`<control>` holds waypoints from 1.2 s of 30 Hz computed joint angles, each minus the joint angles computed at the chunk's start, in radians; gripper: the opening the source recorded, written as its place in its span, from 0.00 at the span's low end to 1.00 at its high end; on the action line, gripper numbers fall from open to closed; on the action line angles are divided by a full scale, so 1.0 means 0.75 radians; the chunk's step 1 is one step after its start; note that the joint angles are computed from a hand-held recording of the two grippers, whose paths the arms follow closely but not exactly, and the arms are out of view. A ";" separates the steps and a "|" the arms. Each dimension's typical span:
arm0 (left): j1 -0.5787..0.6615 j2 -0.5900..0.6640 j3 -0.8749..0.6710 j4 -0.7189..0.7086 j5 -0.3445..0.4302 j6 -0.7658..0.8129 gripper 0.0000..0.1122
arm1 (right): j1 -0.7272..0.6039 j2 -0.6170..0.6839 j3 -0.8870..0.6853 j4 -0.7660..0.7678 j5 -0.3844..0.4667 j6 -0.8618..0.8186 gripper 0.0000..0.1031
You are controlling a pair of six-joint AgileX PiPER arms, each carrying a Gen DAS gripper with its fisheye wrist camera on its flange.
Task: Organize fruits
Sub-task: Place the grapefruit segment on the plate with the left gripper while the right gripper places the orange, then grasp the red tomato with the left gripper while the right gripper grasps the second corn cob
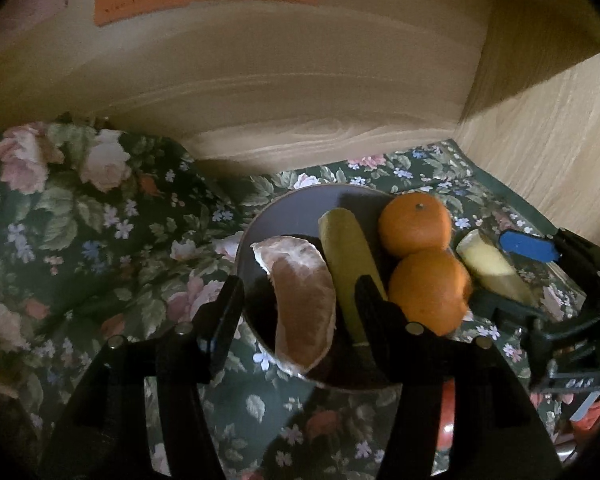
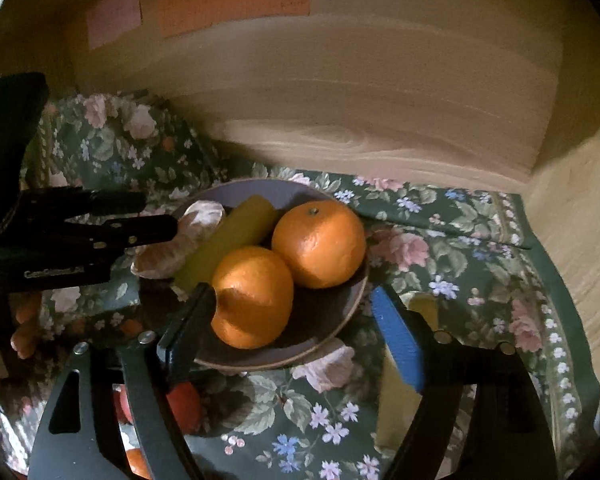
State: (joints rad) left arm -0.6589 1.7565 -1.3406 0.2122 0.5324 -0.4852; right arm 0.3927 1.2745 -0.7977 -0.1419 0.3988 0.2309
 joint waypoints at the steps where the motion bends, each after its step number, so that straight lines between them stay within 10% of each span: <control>1: -0.013 -0.022 0.020 0.035 -0.001 -0.035 0.53 | 0.000 -0.010 0.004 -0.015 0.002 0.017 0.76; 13: -0.143 -0.180 0.168 0.345 -0.005 -0.398 0.65 | -0.126 -0.262 0.134 -0.091 0.108 0.074 0.76; 22: -0.167 -0.158 0.181 0.348 -0.002 -0.425 0.65 | -0.327 -0.116 0.148 0.160 0.058 -0.235 0.76; 29: -0.168 -0.132 0.176 0.323 0.002 -0.397 0.65 | -0.464 0.110 0.057 0.572 0.132 -0.661 0.46; 36: -0.210 -0.157 0.210 0.302 -0.005 -0.400 0.65 | -0.391 0.013 0.130 0.428 0.096 -0.531 0.34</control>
State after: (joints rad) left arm -0.8166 1.6389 -1.1833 0.4388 0.5285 -0.7850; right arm 0.0991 1.2846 -0.7002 0.1794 0.4704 -0.1676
